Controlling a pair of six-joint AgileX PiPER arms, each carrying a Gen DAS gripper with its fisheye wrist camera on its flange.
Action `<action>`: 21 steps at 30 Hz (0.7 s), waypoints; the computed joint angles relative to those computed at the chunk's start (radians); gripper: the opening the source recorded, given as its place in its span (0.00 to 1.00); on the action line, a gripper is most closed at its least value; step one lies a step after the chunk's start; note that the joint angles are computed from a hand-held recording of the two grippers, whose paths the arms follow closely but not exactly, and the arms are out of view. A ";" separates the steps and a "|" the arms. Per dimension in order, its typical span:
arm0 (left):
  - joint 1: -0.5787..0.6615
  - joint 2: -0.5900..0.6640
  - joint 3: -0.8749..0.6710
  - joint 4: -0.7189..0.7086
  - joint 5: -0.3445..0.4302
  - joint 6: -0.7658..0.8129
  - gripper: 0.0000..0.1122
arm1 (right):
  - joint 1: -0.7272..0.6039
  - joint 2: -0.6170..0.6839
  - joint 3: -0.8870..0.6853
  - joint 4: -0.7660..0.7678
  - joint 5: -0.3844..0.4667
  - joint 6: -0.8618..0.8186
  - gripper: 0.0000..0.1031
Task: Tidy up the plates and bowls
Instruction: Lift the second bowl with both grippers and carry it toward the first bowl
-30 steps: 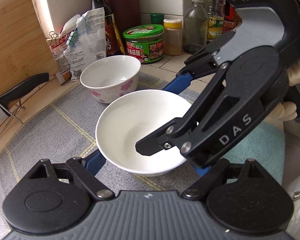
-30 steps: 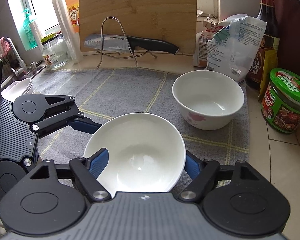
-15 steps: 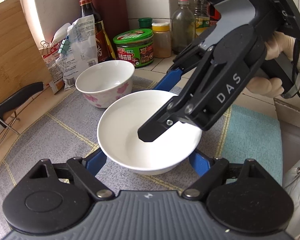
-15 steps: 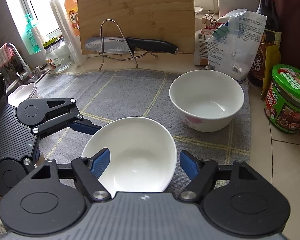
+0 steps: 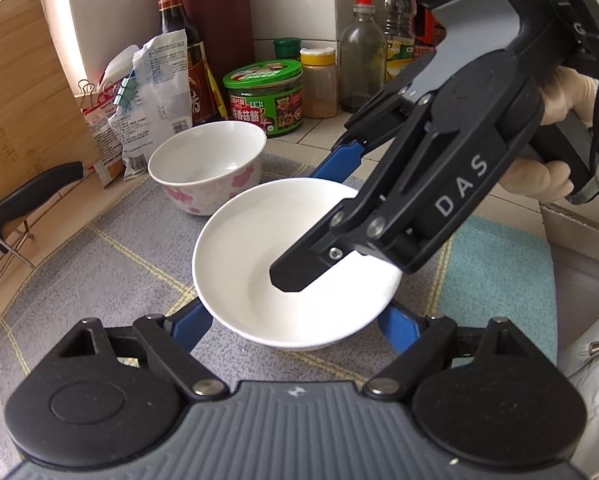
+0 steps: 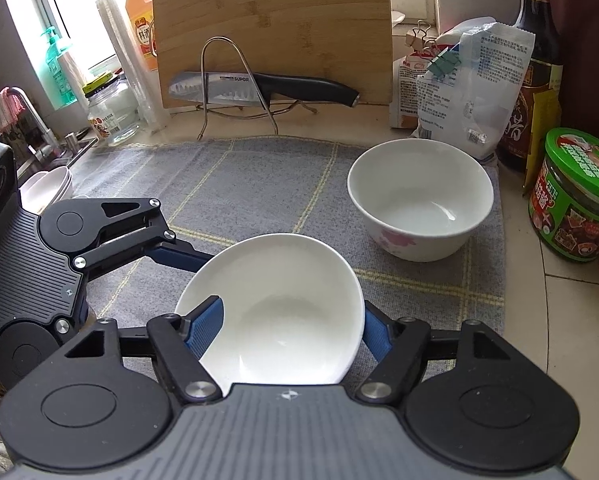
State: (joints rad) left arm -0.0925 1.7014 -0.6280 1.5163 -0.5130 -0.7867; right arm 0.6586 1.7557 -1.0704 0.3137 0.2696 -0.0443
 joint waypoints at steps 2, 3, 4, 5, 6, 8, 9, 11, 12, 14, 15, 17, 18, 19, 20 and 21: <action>0.003 -0.011 0.007 0.007 0.000 -0.012 0.79 | 0.015 -0.001 -0.008 -0.078 0.007 0.071 0.75; 0.004 -0.020 0.013 0.005 0.001 -0.012 0.79 | 0.026 -0.001 -0.012 -0.137 0.011 0.127 0.75; 0.003 -0.028 0.020 0.003 0.006 -0.014 0.79 | 0.033 -0.001 -0.016 -0.172 0.014 0.160 0.76; 0.005 -0.037 0.027 0.002 0.007 -0.017 0.79 | 0.039 -0.001 -0.019 -0.196 0.017 0.182 0.76; 0.008 -0.046 0.034 0.004 0.008 -0.024 0.79 | 0.042 0.000 -0.024 -0.202 0.021 0.188 0.76; 0.017 -0.064 0.045 0.020 0.009 -0.048 0.79 | 0.049 0.000 -0.030 -0.199 0.025 0.185 0.76; 0.023 -0.076 0.053 0.029 0.009 -0.060 0.79 | 0.053 -0.001 -0.035 -0.200 0.028 0.184 0.76; 0.026 -0.102 0.062 0.063 0.022 -0.107 0.79 | 0.067 -0.005 -0.041 -0.224 0.032 0.200 0.76; 0.023 -0.118 0.067 0.086 0.036 -0.139 0.79 | 0.075 -0.005 -0.047 -0.233 0.037 0.205 0.76; 0.015 -0.152 0.086 0.095 0.061 -0.160 0.79 | 0.089 -0.006 -0.056 -0.253 0.045 0.220 0.76; 0.014 -0.168 0.099 0.089 0.069 -0.159 0.79 | 0.096 -0.006 -0.063 -0.258 0.053 0.222 0.76; 0.023 -0.196 0.119 0.100 0.069 -0.178 0.79 | 0.106 -0.005 -0.073 -0.258 0.064 0.215 0.76; 0.030 -0.210 0.126 0.124 0.068 -0.210 0.79 | 0.111 -0.004 -0.081 -0.251 0.071 0.203 0.76; 0.036 -0.225 0.133 0.142 0.069 -0.233 0.79 | 0.116 -0.002 -0.089 -0.246 0.078 0.193 0.76; 0.041 -0.241 0.142 0.154 0.073 -0.248 0.79 | 0.121 0.000 -0.098 -0.244 0.083 0.186 0.76; 0.045 -0.259 0.152 0.166 0.078 -0.262 0.79 | 0.127 0.004 -0.108 -0.238 0.090 0.176 0.76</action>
